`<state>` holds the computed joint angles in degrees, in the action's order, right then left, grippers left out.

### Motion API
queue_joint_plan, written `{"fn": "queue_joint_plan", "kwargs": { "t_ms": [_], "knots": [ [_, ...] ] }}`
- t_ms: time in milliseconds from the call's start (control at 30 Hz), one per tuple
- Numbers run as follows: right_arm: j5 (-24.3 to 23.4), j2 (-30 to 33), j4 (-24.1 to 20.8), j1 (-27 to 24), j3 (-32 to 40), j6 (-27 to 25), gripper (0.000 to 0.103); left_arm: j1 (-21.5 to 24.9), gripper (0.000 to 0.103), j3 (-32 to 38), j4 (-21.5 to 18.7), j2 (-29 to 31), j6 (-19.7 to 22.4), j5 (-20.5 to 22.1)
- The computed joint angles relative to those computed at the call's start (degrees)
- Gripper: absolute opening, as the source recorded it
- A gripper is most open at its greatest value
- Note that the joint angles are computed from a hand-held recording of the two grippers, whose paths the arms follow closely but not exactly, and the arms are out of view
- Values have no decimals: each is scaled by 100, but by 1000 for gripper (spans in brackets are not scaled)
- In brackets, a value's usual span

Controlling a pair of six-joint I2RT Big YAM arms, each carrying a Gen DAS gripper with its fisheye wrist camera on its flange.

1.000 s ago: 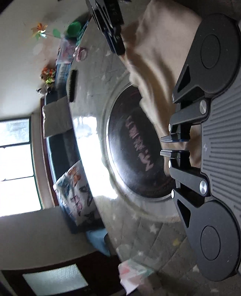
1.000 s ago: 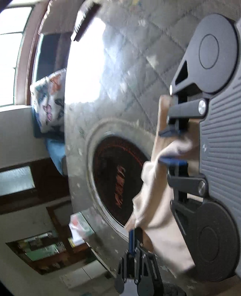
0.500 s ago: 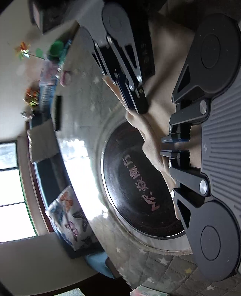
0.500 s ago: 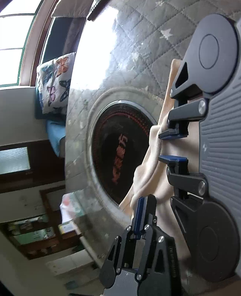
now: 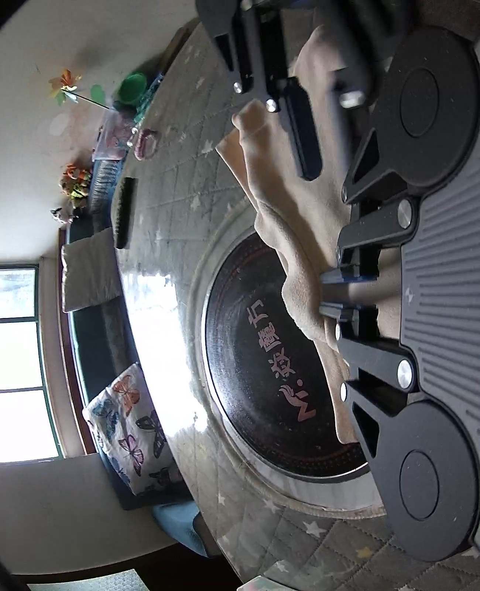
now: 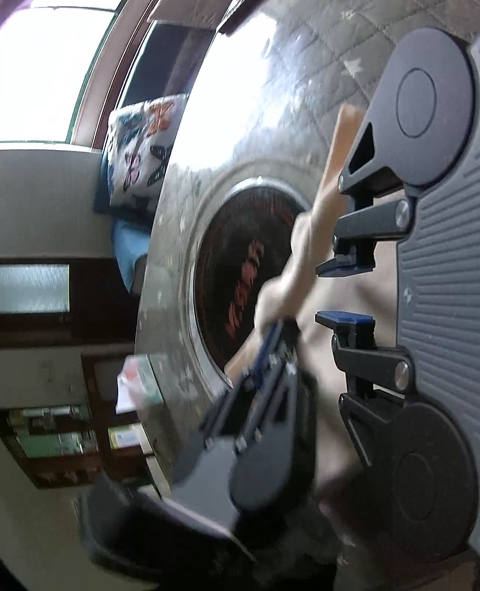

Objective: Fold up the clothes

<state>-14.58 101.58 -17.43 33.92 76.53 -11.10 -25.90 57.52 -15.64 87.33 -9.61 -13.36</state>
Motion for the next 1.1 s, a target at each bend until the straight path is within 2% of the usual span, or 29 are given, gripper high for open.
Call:
{"fn": "queue_joint_plan", "kwargs": {
  "t_ms": [33,67,200,333,467,567,700,900,1100],
  "knots": [
    [-21,-78,57,46,-89,-67,29,-2,23,-42,33,-46,4,-1],
    [-53,-158,122,94,-185,-158,31,-6,26,-80,73,-79,-9,-22],
    [-223,-265,211,290,-418,-566,31,-35,26,-207,142,-199,-186,-147],
    [8,-280,455,445,-636,-632,33,-118,26,-561,293,-579,-370,-324],
    [-297,-556,506,279,-855,-302,33,-321,26,-982,397,-1012,-416,-575],
    [-275,-774,493,104,-1056,-152,33,-469,26,-1229,415,-1197,-544,-723],
    [-195,-902,436,-171,-1289,161,34,-510,27,-1453,490,-1207,-778,-715],
    [-288,-972,461,-504,-1314,595,33,-433,26,-1234,430,-1156,-693,-649],
    [-126,-544,576,-601,-825,873,33,-219,25,-691,327,-730,-574,-321]
  ]
}}
